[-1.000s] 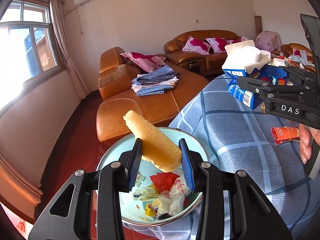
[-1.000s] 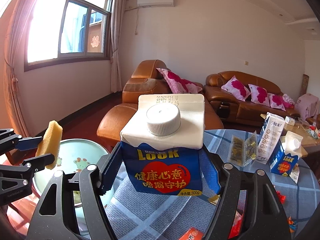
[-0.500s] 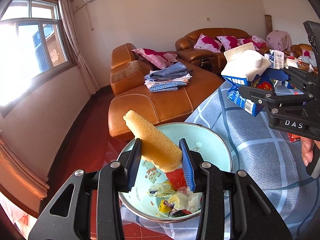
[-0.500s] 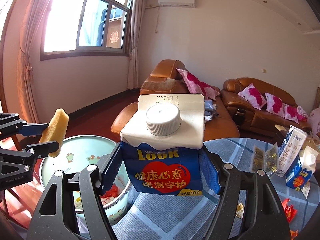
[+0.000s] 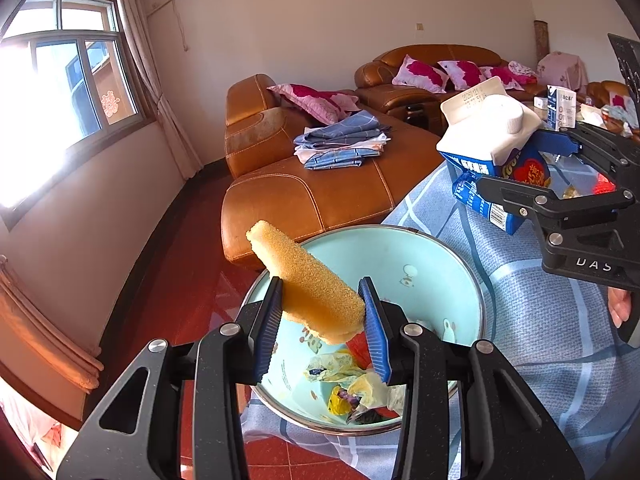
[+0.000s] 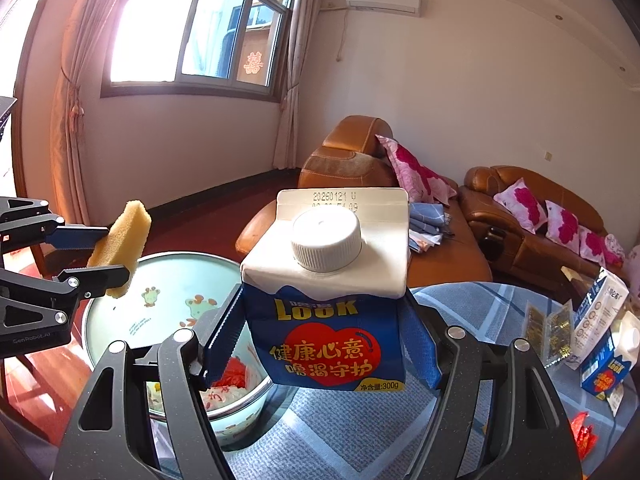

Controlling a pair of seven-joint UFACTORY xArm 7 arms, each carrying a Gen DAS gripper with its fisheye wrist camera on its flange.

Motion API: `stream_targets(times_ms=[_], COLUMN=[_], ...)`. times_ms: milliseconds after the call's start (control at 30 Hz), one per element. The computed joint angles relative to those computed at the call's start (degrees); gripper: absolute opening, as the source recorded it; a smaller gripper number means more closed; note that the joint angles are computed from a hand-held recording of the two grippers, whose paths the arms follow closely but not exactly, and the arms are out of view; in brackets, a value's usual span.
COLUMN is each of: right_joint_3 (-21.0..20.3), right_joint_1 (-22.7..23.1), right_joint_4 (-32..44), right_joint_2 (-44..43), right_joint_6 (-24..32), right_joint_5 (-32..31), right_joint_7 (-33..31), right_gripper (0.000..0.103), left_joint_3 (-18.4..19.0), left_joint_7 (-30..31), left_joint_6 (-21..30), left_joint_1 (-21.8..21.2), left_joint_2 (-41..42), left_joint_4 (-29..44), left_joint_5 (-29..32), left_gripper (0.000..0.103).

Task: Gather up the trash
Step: 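Carry the sponge and the LOOK carton over the light blue bin, then open both tools to drop the sponge and carton into the bin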

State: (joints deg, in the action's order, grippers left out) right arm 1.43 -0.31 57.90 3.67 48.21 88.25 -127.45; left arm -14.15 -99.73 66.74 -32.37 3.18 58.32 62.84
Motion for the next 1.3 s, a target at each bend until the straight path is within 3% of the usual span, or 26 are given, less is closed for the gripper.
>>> stream_targets(times_ms=[567, 667, 700, 767, 1000, 1300], right_joint_3=[0.30, 0.33, 0.29, 0.21, 0.21, 0.01], right_joint_1=[0.15, 0.16, 0.10, -0.04, -0.13, -0.15], right_joint_4=[0.42, 0.37, 0.41, 0.41, 0.17, -0.15], right_joint_2=[0.22, 0.22, 0.28, 0.29, 0.04, 0.04], right_joint_6=[0.44, 1.88, 2.47, 3.01, 2.22, 1.53], right_joint_5=[-3.05, -5.40, -5.93, -5.89, -3.48, -1.34], right_joint_7=[-0.29, -0.28, -0.27, -0.16, -0.80, -1.12], right_gripper=[0.072, 0.072, 0.075, 0.084, 0.084, 0.086], left_joint_3=[-0.02, -0.03, -0.03, 0.06, 0.08, -0.01], left_joint_7=[0.32, 0.02, -0.09, -0.44, -0.93, -1.84], left_joint_6=[-1.55, -1.81, -1.81, -2.71, -2.48, -2.65], left_joint_1=[0.58, 0.66, 0.66, 0.77, 0.44, 0.49], left_joint_2=[-0.62, -0.59, -0.48, -0.55, 0.04, -0.71], left_joint_4=[-0.70, -0.87, -0.84, -1.12, -0.92, -1.63], left_joint_5=[-0.37, -0.04, -0.06, 0.22, 0.55, 0.96], left_gripper=[0.039, 0.046, 0.053, 0.056, 0.069, 0.070])
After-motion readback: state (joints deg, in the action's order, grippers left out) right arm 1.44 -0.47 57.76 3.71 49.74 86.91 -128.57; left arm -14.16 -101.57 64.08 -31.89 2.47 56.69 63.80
